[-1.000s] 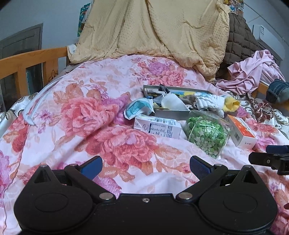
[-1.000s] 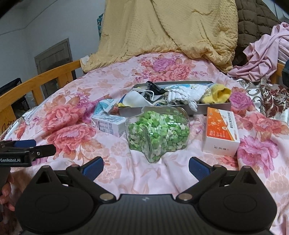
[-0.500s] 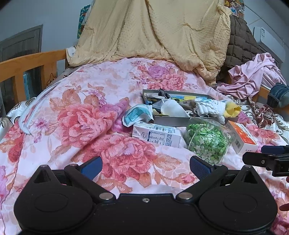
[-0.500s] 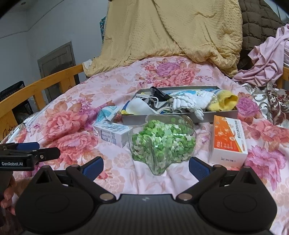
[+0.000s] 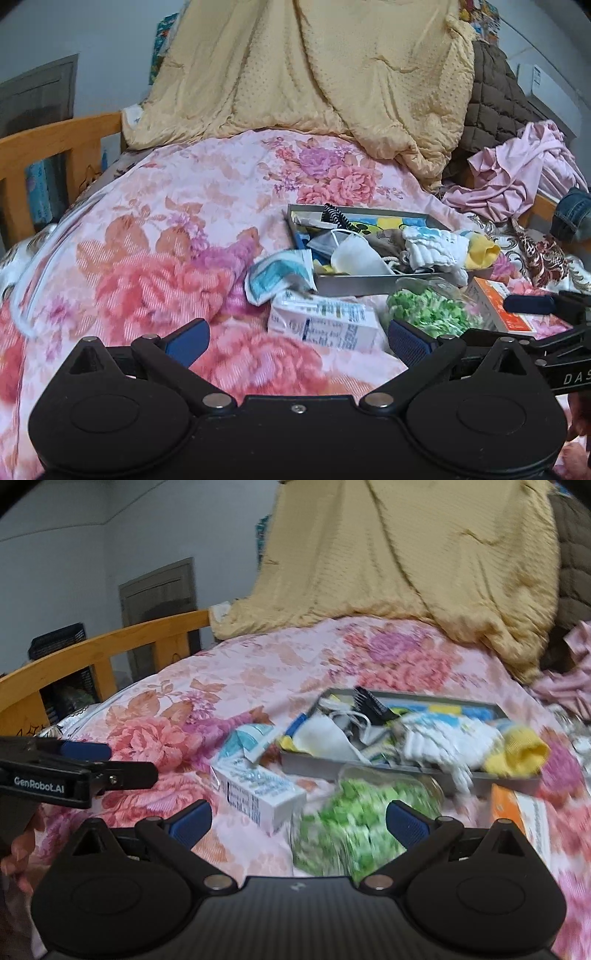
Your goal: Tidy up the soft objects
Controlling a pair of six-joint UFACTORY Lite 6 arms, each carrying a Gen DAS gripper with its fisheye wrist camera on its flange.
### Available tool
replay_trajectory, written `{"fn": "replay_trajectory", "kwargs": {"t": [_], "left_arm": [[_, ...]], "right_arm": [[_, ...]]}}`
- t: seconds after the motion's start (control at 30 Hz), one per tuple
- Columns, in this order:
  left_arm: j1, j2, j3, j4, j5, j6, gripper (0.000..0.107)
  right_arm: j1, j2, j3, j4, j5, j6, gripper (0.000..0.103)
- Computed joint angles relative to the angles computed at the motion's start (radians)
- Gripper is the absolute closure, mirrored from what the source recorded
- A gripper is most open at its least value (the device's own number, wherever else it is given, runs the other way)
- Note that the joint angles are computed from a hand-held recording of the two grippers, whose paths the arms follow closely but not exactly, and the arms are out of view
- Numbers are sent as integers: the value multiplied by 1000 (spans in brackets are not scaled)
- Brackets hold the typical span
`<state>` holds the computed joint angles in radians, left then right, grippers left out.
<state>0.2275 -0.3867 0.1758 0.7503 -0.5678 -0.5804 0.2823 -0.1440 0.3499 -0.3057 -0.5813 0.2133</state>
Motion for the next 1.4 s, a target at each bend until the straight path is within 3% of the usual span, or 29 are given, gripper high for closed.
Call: {"fn": "replay_trajectory", "kwargs": {"t": [0.33,0.57,0.77,1.0,1.3,1.4], "left_arm": [[-8,439,322,-79,-48,150,5],[-24,701,569,22,-81,149,5],[-7,853,721,79,-119,95,6],[-17,986,874,217,-119,-54,15],[-30,1057,956,224,-111,-131,43],[-26,1071,971,230,-114,-148,45]], "right_arm": [[-52,386,310,-187,-101,-43,8],[-82,516,482,-309,-52,42,16],[-76,573,572,-313,-23,17,21],[-71,655,709,-299,53,19,25],[-64,819,989,-589,218,354,53],[-59,844,1023,-614,243,385,73]]}}
